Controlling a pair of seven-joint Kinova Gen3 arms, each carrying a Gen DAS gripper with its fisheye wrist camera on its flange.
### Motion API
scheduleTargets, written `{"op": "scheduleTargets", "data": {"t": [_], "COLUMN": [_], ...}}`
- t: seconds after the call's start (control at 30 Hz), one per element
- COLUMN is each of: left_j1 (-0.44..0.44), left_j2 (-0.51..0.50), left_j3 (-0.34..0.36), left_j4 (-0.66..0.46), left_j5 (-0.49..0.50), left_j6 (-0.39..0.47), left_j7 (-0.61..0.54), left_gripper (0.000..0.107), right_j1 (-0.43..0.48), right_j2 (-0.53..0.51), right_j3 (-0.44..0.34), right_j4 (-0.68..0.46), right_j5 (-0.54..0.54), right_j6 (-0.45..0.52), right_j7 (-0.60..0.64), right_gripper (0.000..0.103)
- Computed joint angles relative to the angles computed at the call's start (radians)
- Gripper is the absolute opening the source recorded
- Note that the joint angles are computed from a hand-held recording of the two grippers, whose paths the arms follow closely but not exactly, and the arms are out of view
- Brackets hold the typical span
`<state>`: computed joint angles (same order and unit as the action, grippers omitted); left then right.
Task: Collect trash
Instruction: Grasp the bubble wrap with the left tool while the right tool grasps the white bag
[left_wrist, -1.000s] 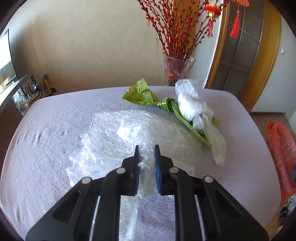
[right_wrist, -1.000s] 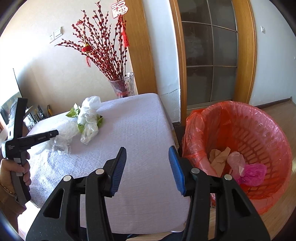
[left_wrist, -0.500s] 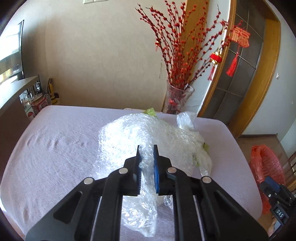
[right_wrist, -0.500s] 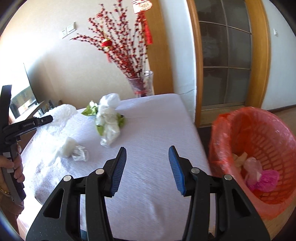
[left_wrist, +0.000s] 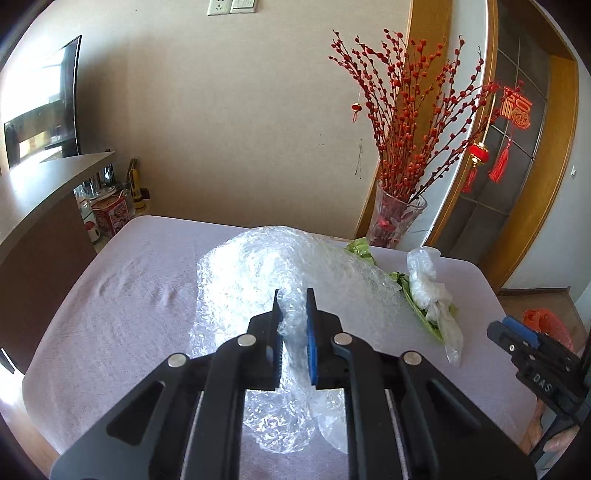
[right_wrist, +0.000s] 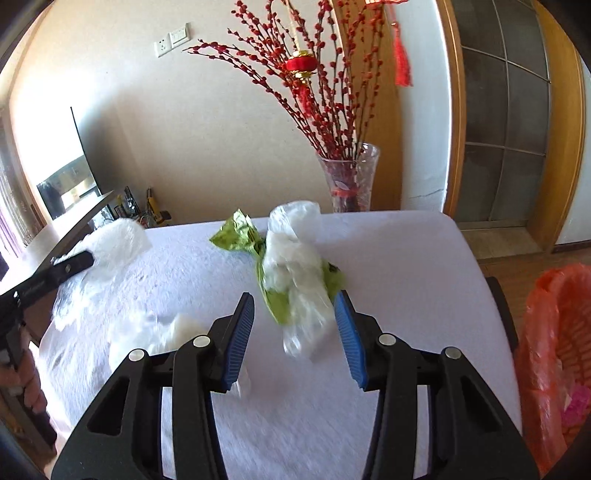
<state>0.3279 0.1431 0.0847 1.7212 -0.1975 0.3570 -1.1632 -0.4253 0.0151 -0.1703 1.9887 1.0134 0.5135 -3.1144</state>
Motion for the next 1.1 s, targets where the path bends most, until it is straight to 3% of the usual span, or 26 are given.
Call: {"op": "scheduleTargets", "data": {"t": [0.33,0.43,0.47,0.5,0.6,0.83,1.1], "left_j1": [-0.073,-0.081,-0.081,-0.076,-0.072,-0.07,-0.027], "left_j2": [0.004,0.01,0.012,0.015,0.016,0.009,-0.013], "left_j3": [0.009,0.009,0.009,0.006,0.005,0.016,0.036], "left_j4": [0.015,0.013,0.011,0.009,0.011,0.014,0.013], "left_j5": [0.103,0.119,0.123,0.12,0.122,0.14,0.128], "left_j6": [-0.018,-0.016,-0.015,-0.014,-0.014,-0.016,-0.023], "left_j7": [-0.103,-0.116,-0.117,-0.112,-0.113,-0.133,-0.135], "left_gripper": [0.011,0.011,0.011,0.011,0.011,0.011,0.011], "right_j1": [-0.022,-0.039,-0.05,-0.059,-0.06,-0.051,0.005], "right_j2": [0.206,0.256,0.258,0.265,0.224,0.114,-0.025], "right_j3": [0.091,0.106,0.115,0.128,0.159,0.158,0.066], "right_j4": [-0.217,-0.269,-0.266,-0.266,-0.211,-0.096,0.033], "right_j5": [-0.188,-0.248,-0.261,-0.277,-0.306,-0.266,-0.134], "right_j6": [0.052,0.112,0.122,0.126,0.058,-0.004,0.046], "right_j7": [0.239,0.331,0.347,0.366,0.343,0.272,0.103], "right_gripper": [0.053,0.052,0.048,0.028,0.015,0.015,0.015]}}
